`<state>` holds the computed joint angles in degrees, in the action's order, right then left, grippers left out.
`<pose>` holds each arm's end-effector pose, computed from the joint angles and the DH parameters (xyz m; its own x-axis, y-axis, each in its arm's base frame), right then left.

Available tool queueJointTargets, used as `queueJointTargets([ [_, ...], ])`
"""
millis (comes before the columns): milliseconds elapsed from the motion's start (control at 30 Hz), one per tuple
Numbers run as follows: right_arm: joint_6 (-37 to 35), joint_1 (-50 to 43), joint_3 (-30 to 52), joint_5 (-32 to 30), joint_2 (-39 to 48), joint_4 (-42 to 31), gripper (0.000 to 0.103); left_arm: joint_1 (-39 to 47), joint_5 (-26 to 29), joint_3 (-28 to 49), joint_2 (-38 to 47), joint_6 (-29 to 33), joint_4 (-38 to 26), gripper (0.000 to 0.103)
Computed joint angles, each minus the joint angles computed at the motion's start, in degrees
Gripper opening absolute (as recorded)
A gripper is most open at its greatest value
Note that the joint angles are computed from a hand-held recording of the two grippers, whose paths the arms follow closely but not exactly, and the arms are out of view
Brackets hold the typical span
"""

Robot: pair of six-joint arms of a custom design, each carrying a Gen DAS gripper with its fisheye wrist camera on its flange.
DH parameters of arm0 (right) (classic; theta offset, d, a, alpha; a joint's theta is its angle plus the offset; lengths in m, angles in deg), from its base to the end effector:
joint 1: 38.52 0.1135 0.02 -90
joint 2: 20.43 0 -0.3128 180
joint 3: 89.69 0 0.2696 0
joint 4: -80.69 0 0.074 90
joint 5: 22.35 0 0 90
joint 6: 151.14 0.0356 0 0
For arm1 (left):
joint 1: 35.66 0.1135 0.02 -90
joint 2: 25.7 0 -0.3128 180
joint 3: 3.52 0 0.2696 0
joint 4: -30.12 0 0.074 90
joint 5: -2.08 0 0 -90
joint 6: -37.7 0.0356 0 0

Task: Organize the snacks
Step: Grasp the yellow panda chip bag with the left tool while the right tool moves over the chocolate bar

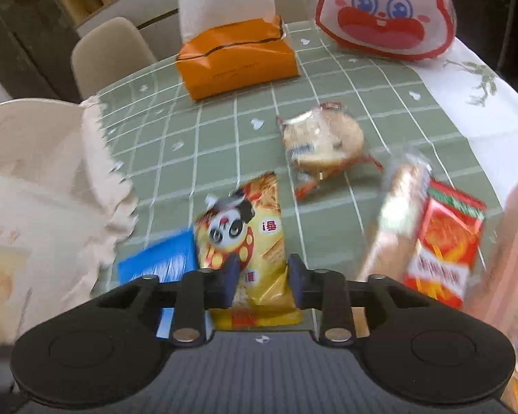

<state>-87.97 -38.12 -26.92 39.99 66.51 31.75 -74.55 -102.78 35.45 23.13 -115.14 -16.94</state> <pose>0.2798 0.0185 0.2145 -0.7902 -0.4053 -0.4597 -0.5577 0.7865 0.2652 0.1138 -0.0801 0.2120 -0.7407 -0.5074 -0.4403 -0.3530 0.8516 -0.3875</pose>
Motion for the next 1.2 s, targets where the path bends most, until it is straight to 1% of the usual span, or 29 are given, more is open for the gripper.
queueJointTargets([
  [100,-4.9,-5.1,-2.0,-1.3,-2.6,-4.6,0.028,1.6,0.6,-0.3,1.7,2.2,2.9,0.030],
  [167,-8.1,-8.5,-3.7,-2.0,-4.1,-7.2,0.028,5.5,2.5,-0.8,3.7,5.0,6.3,0.030],
  [200,-9.7,-9.9,-4.3,-2.4,-4.6,-8.4,0.020,7.7,3.6,-1.0,4.5,6.5,8.3,0.031],
  [233,-11.7,-11.5,-5.0,-2.8,-5.3,-10.0,0.017,10.0,4.2,-0.7,5.7,8.2,9.9,0.031],
  [300,-15.1,-14.4,-6.9,-3.3,-7.4,-11.5,0.017,11.6,3.6,0.5,7.3,10.2,10.4,0.030],
  [367,-18.7,-17.8,-9.2,-3.1,-10.6,-12.0,0.017,11.2,1.8,1.9,7.1,11.2,9.7,0.031],
  [400,-20.4,-19.5,-10.2,-3.0,-12.3,-11.5,0.018,10.5,0.8,2.2,6.3,11.9,9.6,0.031],
  [467,-23.0,-22.0,-12.3,-3.2,-15.1,-10.1,0.035,9.2,-0.3,2.6,4.9,12.4,9.7,0.031],
  [500,-23.0,-23.2,-13.1,-3.7,-15.5,-9.1,0.057,8.8,-0.4,3.0,4.9,12.5,9.9,0.031],
  [533,-20.7,-23.6,-14.1,-4.0,-15.8,-6.9,0.072,9.0,0.4,3.5,5.7,13.1,11.0,0.031],
  [600,-14.6,-22.7,-15.7,-3.9,-15.4,-1.8,0.073,9.9,2.5,4.8,7.5,15.1,13.3,0.031],
  [667,-7.3,-19.7,-17.4,-2.1,-14.0,4.5,0.073,9.7,2.5,6.1,9.1,17.5,16.6,0.031],
  [700,-4.2,-18.1,-18.6,-0.7,-13.8,7.5,0.073,9.3,1.2,6.5,9.6,18.0,18.1,0.031],
  [733,-1.6,-16.8,-20.5,0.3,-15.0,11.2,0.074,8.8,-1.5,7.0,10.1,18.0,19.3,0.031],
  [800,-0.5,-14.3,-22.9,3.3,-17.1,15.0,0.074,7.7,-8.7,8.0,10.9,15.2,18.5,0.031],
  [833,-1.2,-13.4,-24.2,5.1,-18.3,16.3,0.074,8.0,-9.9,8.1,10.7,14.0,17.8,0.031],
  [867,-2.3,-13.2,-25.5,6.3,-19.9,17.5,0.074,8.6,-9.1,7.8,10.3,13.5,17.7,0.031],
  [900,-3.5,-14.1,-26.5,6.0,-21.0,18.0,0.074,10.0,-5.5,7.0,9.3,13.9,18.4,0.031],
  [933,-5.4,-16.0,-26.8,4.9,-21.3,17.8,0.074,10.8,-2.3,6.4,8.8,14.6,18.7,0.031],
  [1000,-7.7,-20.0,-26.3,2.3,-19.7,16.8,0.075,10.1,1.6,5.8,8.9,15.6,18.9,0.031],
  [1033,-8.3,-21.7,-25.9,1.3,-18.5,16.7,0.076,10.0,4.9,5.3,9.3,16.4,19.9,0.031],
  [1100,-10.3,-24.5,-26.2,0.2,-18.3,17.0,0.077,11.0,16.1,3.6,12.0,18.1,24.6,0.031],
  [1133,-11.3,-25.7,-26.5,-0.1,-18.4,17.1,0.079,11.3,19.5,3.2,13.7,18.7,26.4,0.031],
  [1167,-12.0,-26.6,-26.7,-0.6,-18.3,17.4,0.080,10.5,20.0,3.2,15.6,19.3,27.4,0.031],
  [1200,-12.9,-27.6,-27.1,-1.2,-18.7,17.2,0.081,9.8,18.6,3.3,16.9,19.7,27.9,0.030],
])
